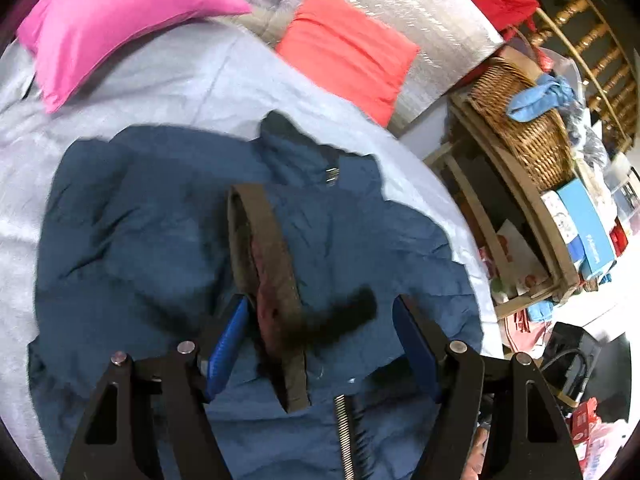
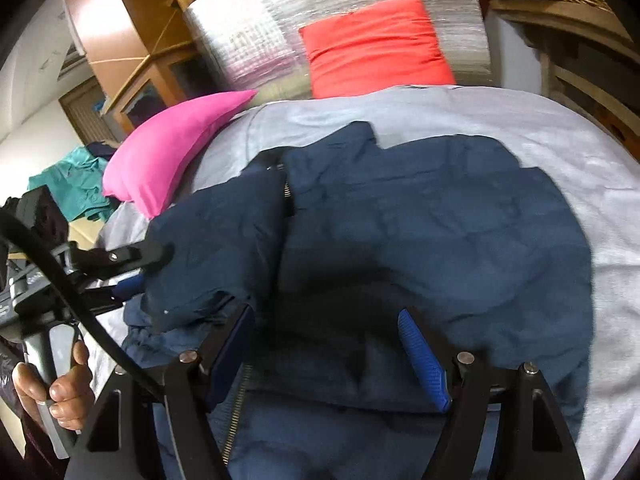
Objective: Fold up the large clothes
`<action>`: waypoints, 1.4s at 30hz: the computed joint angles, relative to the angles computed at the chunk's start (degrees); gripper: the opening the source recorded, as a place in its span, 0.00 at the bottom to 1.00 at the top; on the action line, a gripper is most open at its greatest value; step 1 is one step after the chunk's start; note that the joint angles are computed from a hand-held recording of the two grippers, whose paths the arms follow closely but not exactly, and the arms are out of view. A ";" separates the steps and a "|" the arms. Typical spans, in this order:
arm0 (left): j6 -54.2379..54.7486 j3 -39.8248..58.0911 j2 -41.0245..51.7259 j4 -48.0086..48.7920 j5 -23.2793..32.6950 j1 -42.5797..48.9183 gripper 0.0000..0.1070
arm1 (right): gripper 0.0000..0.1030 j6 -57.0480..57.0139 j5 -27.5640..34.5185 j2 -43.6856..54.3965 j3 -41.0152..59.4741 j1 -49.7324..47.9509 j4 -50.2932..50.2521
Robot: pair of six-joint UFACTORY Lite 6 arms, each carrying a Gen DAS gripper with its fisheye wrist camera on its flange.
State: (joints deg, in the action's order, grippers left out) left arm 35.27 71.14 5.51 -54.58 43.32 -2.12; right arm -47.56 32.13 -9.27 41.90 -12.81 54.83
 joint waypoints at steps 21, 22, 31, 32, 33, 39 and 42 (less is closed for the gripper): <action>-26.15 3.76 -7.75 20.18 -6.72 -3.51 0.70 | 0.75 -10.45 19.41 7.52 4.02 -22.78 8.32; -31.79 4.69 -5.79 26.18 -6.22 -2.67 0.70 | 0.75 -10.36 19.79 9.08 4.34 -23.23 9.62; -41.77 3.11 1.70 43.16 -2.34 1.74 0.70 | 0.50 -2.34 19.75 25.64 10.61 -22.75 19.67; -40.22 2.51 1.56 41.99 -2.61 2.01 0.70 | 0.50 -2.53 19.23 25.51 10.46 -22.33 20.62; -38.09 1.32 0.90 40.71 -2.85 2.81 0.70 | 0.50 -3.19 18.46 25.51 10.29 -21.45 22.45; -33.97 -0.36 0.12 40.69 -3.52 2.68 0.70 | 0.16 -6.98 12.91 25.84 8.87 -17.18 28.92; -31.41 -0.56 -0.30 38.95 -2.91 3.79 0.70 | 0.11 -8.33 9.43 20.59 6.97 -15.60 29.56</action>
